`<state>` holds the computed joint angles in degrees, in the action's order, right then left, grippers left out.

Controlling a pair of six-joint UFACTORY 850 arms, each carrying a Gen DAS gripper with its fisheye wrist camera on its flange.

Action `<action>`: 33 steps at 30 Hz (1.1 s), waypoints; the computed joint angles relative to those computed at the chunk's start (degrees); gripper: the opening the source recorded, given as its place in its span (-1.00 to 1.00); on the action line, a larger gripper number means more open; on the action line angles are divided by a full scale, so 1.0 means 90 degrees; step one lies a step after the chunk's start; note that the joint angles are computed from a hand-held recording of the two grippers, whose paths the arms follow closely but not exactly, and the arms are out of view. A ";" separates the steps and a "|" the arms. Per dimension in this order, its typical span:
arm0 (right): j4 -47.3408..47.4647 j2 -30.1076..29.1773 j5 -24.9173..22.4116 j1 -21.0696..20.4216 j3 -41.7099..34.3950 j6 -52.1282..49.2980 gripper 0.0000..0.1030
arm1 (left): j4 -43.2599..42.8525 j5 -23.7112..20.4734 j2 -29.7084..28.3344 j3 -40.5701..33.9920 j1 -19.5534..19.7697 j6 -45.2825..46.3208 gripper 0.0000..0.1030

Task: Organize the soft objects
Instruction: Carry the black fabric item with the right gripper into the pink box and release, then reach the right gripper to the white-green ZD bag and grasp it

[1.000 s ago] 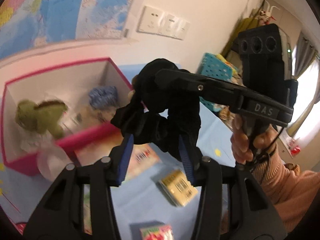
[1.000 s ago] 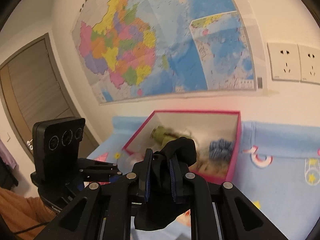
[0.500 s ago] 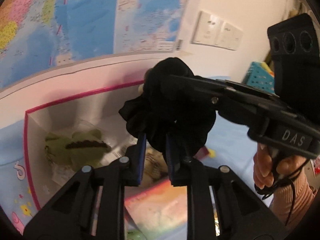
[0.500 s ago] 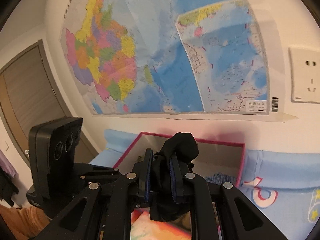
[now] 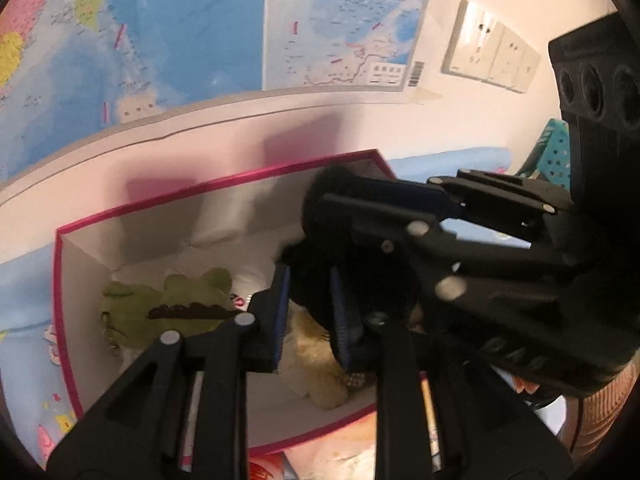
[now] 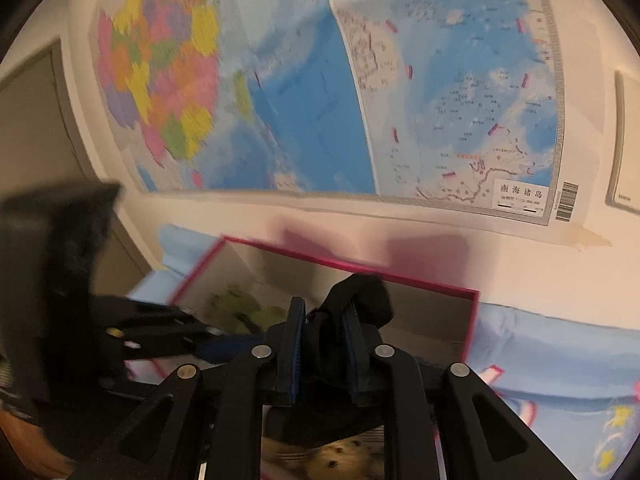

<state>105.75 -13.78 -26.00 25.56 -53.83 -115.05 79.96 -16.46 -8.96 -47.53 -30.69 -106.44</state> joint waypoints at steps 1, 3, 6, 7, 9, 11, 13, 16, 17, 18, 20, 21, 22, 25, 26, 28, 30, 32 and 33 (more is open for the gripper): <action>0.0167 -0.0014 0.0164 0.0030 -0.0001 -0.0152 -0.43 | -0.0269 -0.0210 -0.0045 -0.0046 -0.0059 0.0251 -0.31; 0.0705 -0.0003 0.0652 0.0128 0.0021 -0.0645 -0.32 | -0.0105 -0.0404 0.0011 0.0030 -0.0115 0.0060 -0.27; 0.0869 0.0049 0.0854 0.0108 0.0085 -0.0741 -0.31 | 0.0302 -0.0476 0.0264 0.0270 -0.0144 -0.0438 -0.26; 0.0819 0.0105 0.0832 0.0076 0.0140 -0.0662 -0.31 | 0.0478 -0.0564 0.0382 0.0375 -0.0175 -0.0628 -0.26; 0.0912 0.0271 0.0761 0.0036 0.0305 -0.0808 -0.31 | 0.0839 -0.0625 0.0628 0.0587 -0.0180 -0.0981 -0.26; 0.1109 0.0508 0.0628 0.0011 0.0525 -0.1016 -0.29 | 0.1225 -0.0569 0.0945 0.0837 -0.0195 -0.1392 -0.24; 0.0865 0.0777 0.0339 -0.0056 0.0765 -0.0786 -0.28 | 0.1618 -0.0502 0.1322 0.1120 -0.0241 -0.1789 -0.18; 0.0624 0.1190 -0.0003 -0.0078 0.1120 -0.0624 -0.22 | 0.1966 -0.0626 0.1927 0.1550 -0.0456 -0.2192 -0.08; 0.0565 0.1338 -0.0090 -0.0076 0.1244 -0.0597 -0.19 | 0.2008 -0.0640 0.2103 0.1669 -0.0552 -0.2241 -0.08; 0.0510 0.1548 -0.0235 -0.0097 0.1441 -0.0615 -0.11 | 0.2085 -0.0626 0.2224 0.1761 -0.0631 -0.2350 -0.08; 0.0368 0.1860 -0.0417 -0.0163 0.1725 -0.0572 -0.03 | 0.2044 -0.0693 0.2502 0.1988 -0.0816 -0.2312 -0.08; 0.0259 0.2004 -0.0491 -0.0180 0.1859 -0.0507 -0.02 | 0.2048 -0.0789 0.2645 0.2124 -0.0970 -0.2338 -0.08; 0.0082 0.2137 -0.0586 -0.0218 0.1979 -0.0385 -0.01 | 0.1977 -0.0897 0.2768 0.2233 -0.1114 -0.2330 -0.08; -0.0283 0.2441 -0.0840 -0.0341 0.2309 -0.0037 -0.01 | 0.2181 -0.0843 0.3144 0.2582 -0.1407 -0.2626 -0.08; -0.0420 0.2538 -0.0925 -0.0400 0.2416 0.0081 -0.01 | 0.2096 -0.0941 0.3197 0.2651 -0.1554 -0.2616 -0.08; -0.0561 0.2712 -0.1106 -0.0518 0.2654 0.0213 -0.01 | 0.2068 -0.1071 0.3307 0.2826 -0.1841 -0.2749 -0.08; -0.0716 0.2845 -0.1214 -0.0606 0.2844 0.0351 0.00 | 0.1952 -0.1123 0.3377 0.2953 -0.2046 -0.2826 -0.08; -0.0839 0.2974 -0.1342 -0.0683 0.3043 0.0455 0.00 | 0.1816 -0.1189 0.3333 0.3065 -0.2277 -0.2890 -0.08; -0.0928 0.3026 -0.1425 -0.0722 0.3135 0.0538 0.00 | 0.1721 -0.1258 0.3305 0.3094 -0.2369 -0.2868 -0.08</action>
